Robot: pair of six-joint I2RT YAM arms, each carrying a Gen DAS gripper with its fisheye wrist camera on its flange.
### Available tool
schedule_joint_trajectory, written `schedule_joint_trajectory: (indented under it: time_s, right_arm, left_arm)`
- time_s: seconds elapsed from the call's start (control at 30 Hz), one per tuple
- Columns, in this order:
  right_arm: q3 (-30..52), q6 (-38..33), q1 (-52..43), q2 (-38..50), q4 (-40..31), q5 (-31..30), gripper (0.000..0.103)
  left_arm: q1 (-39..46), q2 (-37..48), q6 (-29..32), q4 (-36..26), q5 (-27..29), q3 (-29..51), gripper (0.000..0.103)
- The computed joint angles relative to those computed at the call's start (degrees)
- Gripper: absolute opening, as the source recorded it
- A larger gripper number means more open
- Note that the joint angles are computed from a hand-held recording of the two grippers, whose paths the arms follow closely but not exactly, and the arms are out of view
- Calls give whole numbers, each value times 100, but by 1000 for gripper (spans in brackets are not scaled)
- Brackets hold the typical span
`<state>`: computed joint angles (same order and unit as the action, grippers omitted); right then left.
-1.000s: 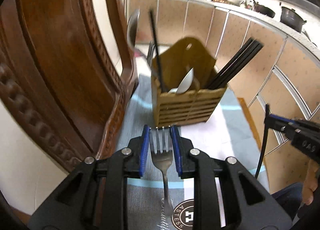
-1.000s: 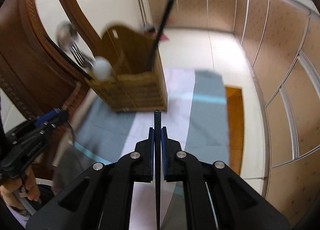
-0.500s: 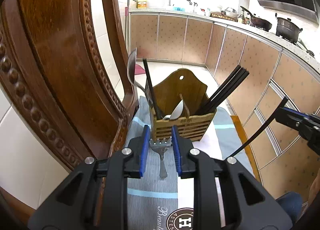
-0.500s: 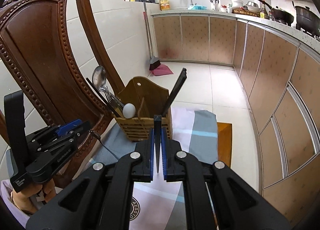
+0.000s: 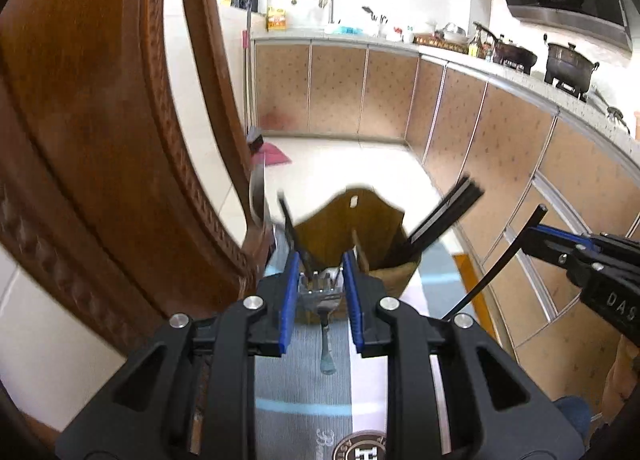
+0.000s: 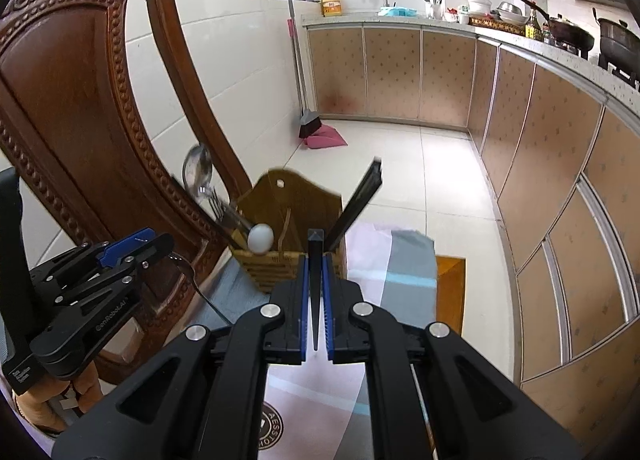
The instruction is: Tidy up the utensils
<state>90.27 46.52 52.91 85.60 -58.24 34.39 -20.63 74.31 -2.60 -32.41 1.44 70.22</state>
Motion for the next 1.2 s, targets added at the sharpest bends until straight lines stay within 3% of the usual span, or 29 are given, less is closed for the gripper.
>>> schedule_joint_trajectory:
  time_s: [0.27, 0.43, 0.5, 0.63, 0.73, 0.97, 1.2]
  right_arm:
    - [2166, -815, -305, 834, -661, 413, 7]
    - [2973, -1235, -492, 1262, -568, 582, 7]
    - [2919, -1370, -574, 1331, -317, 588, 7]
    - [1784, -1576, -789, 1123, 830, 368, 7]
    - [1280, -1558, -970, 1188, 1247, 94, 7]
    - [710, -1439, -1129, 1332, 1644, -267, 7]
    - [593, -1296, -1212, 1398, 1530, -526, 10]
  left_arm:
    - [65, 751, 60, -340, -55, 1922, 22]
    - [46, 1371, -3, -225, -144, 2661, 22]
    - [-3, 1605, -50, -87, -272, 2707, 22]
    - [7, 1911, -141, 245, -115, 2498, 22]
    - [-10, 2086, -130, 522, -175, 2276, 22]
    - [-29, 2432, -126, 764, -104, 2142, 22]
    - [-1, 2430, -114, 812, -98, 1969, 23]
